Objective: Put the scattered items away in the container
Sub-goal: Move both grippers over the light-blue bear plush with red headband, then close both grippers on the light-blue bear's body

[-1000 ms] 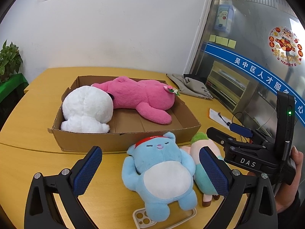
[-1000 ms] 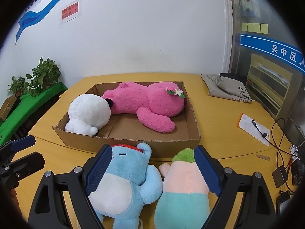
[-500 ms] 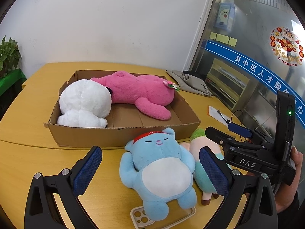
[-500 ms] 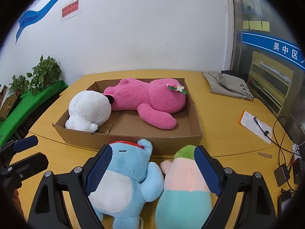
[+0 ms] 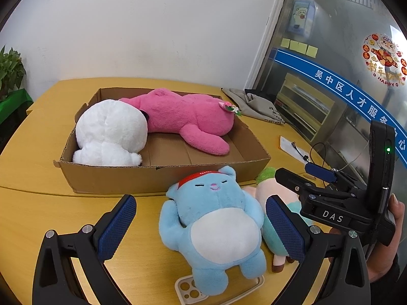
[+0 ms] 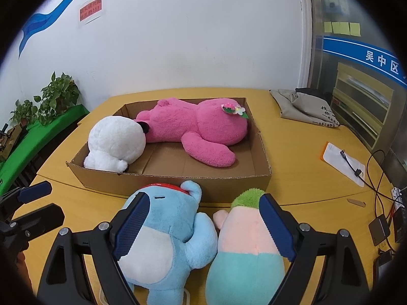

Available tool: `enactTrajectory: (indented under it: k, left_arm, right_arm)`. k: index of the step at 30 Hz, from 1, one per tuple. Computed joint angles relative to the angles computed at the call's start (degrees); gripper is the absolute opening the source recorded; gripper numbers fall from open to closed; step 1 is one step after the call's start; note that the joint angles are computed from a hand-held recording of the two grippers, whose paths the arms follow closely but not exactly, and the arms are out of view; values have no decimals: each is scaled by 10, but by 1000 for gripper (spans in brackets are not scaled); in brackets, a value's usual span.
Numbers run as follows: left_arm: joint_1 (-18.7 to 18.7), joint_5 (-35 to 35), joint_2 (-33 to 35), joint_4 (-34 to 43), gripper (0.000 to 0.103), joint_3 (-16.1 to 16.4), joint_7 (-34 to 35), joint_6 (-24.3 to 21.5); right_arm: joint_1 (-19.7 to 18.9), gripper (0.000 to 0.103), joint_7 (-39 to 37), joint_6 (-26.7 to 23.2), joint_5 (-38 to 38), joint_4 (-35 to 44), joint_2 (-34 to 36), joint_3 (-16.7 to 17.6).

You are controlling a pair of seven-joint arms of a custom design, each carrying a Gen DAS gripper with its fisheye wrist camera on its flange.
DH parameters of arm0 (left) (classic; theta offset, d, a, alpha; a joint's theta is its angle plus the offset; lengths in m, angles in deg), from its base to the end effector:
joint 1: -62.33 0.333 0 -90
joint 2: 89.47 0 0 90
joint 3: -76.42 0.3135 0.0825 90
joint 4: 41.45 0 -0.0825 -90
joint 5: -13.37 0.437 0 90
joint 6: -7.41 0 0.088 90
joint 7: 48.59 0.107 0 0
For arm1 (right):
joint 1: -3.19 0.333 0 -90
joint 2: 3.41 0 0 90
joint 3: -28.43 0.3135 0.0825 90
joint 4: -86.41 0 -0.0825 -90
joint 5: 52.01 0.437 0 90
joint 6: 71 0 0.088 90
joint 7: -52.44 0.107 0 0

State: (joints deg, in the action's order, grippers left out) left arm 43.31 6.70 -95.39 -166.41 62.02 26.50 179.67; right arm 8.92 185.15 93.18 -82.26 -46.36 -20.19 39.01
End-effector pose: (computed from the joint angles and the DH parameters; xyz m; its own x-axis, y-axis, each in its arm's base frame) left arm 0.5121 -0.3325 0.5175 -0.3411 -0.8980 0.2781 -0.6617 0.0192 -0.7495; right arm 0.5220 0.1880 0.5227 0.0225 -0.9989 -0.0406 -0.6298 0.0173 -0.7766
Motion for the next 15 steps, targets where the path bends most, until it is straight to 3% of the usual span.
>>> enactTrajectory:
  k: [11, 15]
  left_arm:
    - [-2, -25, 7, 4, 103, 3, 23, -4]
    - [-21, -108, 15, 14, 103, 17, 99, -15]
  right_arm:
    - [3, 88, -8, 1, 9, 1, 6, -5]
    - [15, 88, -35, 6, 24, -7, 5, -15]
